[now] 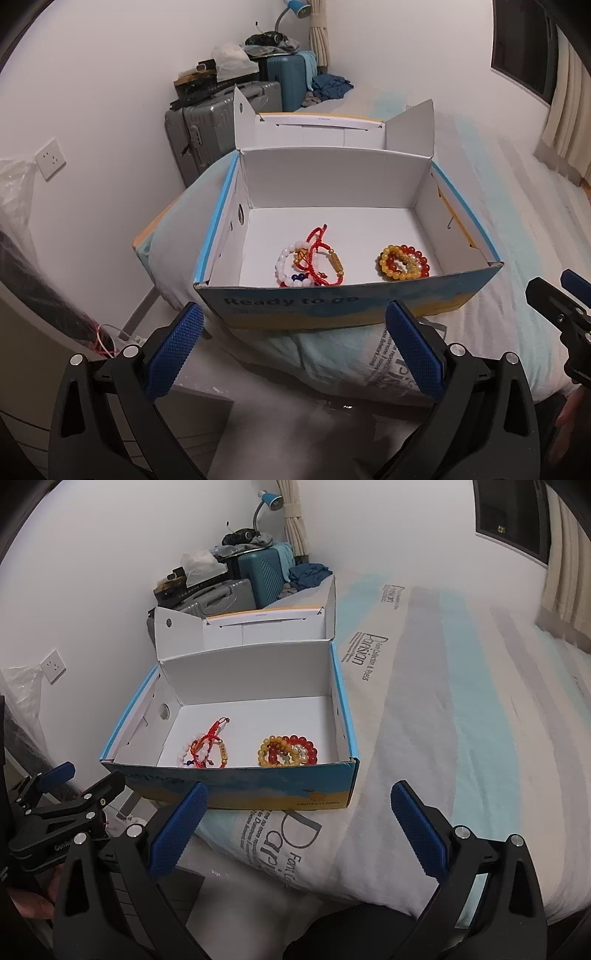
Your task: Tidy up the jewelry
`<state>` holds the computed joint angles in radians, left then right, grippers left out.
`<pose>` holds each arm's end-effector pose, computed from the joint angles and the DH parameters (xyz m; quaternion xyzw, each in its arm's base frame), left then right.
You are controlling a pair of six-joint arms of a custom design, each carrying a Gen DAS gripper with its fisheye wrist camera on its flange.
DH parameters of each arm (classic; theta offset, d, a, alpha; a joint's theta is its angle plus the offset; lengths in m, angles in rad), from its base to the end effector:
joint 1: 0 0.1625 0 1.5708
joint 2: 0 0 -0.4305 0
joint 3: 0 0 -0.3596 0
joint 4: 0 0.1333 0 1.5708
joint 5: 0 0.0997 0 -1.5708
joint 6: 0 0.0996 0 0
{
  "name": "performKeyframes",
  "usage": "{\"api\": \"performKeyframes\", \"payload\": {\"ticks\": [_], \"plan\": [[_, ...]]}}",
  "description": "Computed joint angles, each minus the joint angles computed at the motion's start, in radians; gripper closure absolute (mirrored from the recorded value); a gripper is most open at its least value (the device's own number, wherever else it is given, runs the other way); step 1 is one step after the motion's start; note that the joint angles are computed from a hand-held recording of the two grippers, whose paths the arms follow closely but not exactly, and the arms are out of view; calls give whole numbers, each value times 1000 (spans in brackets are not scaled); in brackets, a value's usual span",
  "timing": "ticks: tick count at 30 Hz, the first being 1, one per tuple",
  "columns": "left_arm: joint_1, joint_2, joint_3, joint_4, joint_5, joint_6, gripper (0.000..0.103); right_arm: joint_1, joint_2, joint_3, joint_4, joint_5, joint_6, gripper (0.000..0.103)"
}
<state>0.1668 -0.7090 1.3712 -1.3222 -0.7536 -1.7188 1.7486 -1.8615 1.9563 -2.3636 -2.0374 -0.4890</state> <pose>-0.5749 -0.3056 0.1011 0.0434 0.8414 -0.3530 0.4069 0.1522 -0.3467 0.5368 0.2245 -0.8898 0.2950 0.2662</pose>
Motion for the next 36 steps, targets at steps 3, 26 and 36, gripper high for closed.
{"api": "performKeyframes", "payload": {"ticks": [3,26,36], "plan": [[-5,4,-13,34,1,-13,6,6,-4,2,2,-4,-11,8],[-7,4,-10,45,-14,-20,6,36,-6,12,20,-26,1,8],[6,-25,26,-32,-43,0,6,37,-1,9,20,-28,-6,8]]}}
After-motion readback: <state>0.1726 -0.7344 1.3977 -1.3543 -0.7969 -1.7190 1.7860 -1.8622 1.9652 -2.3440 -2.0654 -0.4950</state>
